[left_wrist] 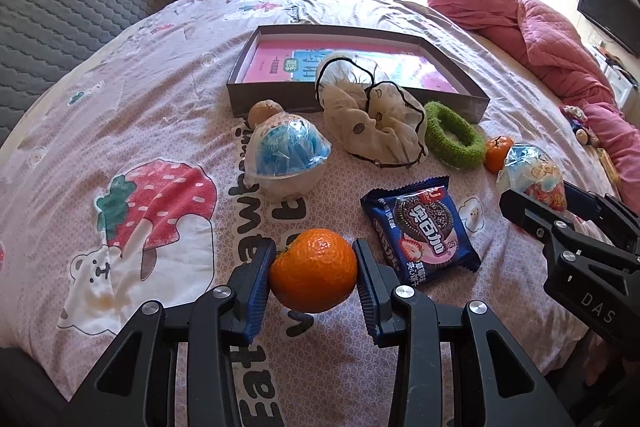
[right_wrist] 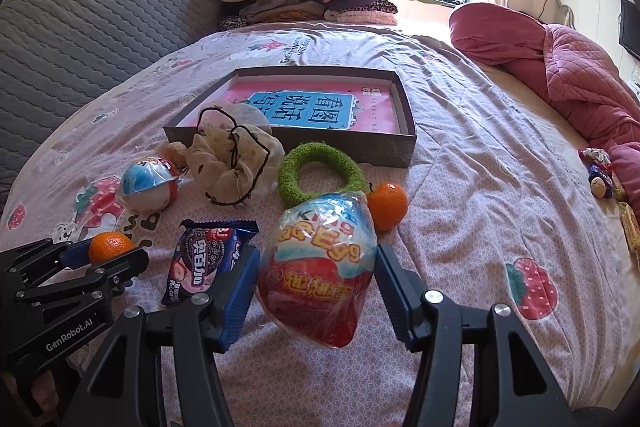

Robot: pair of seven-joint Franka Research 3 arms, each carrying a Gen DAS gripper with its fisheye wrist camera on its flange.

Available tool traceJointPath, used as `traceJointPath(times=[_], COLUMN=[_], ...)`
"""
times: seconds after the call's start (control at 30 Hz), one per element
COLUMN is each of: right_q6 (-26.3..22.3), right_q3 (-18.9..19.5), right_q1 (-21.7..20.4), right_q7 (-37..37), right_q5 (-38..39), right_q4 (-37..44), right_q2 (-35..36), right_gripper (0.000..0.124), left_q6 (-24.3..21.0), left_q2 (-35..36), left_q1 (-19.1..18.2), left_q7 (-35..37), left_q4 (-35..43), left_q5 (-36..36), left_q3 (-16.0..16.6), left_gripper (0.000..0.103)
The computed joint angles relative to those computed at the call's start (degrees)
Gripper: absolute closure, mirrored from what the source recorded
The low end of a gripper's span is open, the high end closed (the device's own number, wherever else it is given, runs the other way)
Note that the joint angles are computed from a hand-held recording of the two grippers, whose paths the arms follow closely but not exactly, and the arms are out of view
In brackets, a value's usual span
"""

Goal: Organize objects
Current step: 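Close left tool on the mandarin orange while right tool grasps the red Kinder egg, then lift the orange with left tool toward the tray while right tool carries the red egg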

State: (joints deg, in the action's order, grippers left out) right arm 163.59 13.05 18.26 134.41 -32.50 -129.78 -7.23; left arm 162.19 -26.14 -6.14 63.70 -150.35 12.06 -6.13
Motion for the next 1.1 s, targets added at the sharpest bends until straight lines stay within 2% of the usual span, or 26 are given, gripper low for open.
traceJointPath(times=[0.53,0.73,0.83,1.1], right_q6=[2.9,3.0,3.3,2.9], right_q3=[0.7,0.8,0.9,-0.3], right_q1=[-0.4,-0.6,-0.8,0.4], right_q7=[-3.0,-4.4,-4.3,-6.9], right_q5=[1.6,2.4,1.9,3.8], right_q4=[0.9,1.9,2.4,4.8], right_q2=[-0.8,-0.5,-0.4,1.8], right_gripper=[0.066,0.066,0.066,0.066], left_q6=[0.3,0.0,-0.5,-0.6], left_q2=[-1.7,-0.9,-0.2,2.4], left_q1=[2.8,3.0,1.9,3.1], left_q7=[-3.2,-3.5,-2.4,-2.5], left_q4=[2.3,4.0,5.0,8.4], left_q5=[3.8,4.8,3.8,5.3], left_q3=[-1.9,-1.8,-0.8,-1.5], left_gripper=[0.063,0.063,0.063,0.063])
